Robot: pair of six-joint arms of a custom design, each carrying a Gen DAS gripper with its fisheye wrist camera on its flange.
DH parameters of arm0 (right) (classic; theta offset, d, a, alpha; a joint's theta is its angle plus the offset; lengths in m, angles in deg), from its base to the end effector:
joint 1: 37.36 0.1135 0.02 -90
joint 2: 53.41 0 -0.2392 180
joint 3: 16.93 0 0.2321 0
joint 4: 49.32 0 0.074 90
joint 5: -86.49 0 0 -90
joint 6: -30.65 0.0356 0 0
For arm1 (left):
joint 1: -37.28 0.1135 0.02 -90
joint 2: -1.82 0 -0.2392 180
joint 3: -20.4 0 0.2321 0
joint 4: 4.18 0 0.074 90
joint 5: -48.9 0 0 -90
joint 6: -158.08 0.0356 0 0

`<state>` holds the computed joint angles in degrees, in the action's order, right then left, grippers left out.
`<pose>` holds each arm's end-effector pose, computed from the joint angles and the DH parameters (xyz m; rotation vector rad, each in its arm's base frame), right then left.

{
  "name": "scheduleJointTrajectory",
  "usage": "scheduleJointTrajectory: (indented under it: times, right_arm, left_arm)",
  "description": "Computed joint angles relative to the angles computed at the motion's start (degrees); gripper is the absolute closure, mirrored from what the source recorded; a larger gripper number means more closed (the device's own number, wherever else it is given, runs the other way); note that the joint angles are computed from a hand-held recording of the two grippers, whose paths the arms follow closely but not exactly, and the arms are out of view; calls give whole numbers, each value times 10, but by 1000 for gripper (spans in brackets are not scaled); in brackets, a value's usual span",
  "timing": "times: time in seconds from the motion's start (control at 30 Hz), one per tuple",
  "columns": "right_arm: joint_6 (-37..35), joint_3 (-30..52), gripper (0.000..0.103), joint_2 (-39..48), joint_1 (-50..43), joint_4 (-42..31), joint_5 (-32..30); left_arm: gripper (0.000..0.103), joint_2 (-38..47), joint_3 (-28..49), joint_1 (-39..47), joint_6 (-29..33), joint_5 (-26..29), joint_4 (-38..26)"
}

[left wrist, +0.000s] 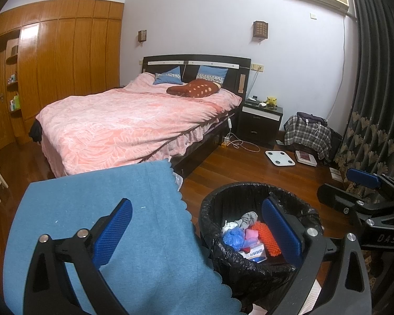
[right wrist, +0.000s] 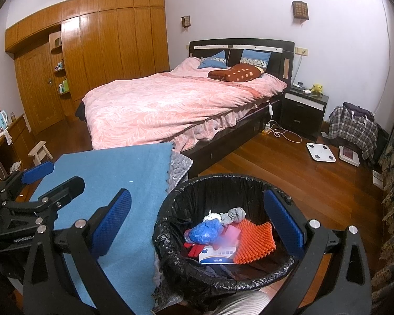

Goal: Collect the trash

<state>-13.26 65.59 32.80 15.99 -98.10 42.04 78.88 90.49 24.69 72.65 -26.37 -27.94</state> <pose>0.1971 0.2224 0.2588 0.1690 2.1531 -0.0262 0.2811 -0.0721 0.2631 0.4664 2.0552 -0.3546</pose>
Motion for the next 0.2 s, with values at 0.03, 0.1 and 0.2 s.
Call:
scheduleJointTrajectory:
  times: [0.03,0.1,0.2]
  right_arm:
    - [-2,-2,5,-2,-1,2,-1]
    - [0,0,5,0,1,0,1]
    - [2,-1,5,0,2,-1,1]
  left_arm:
    - [6,-1,0,0,0,1,-1]
    - [6,-2,-1,0,1,0,-2]
    - [6,-5,-4,2,0,2,-3]
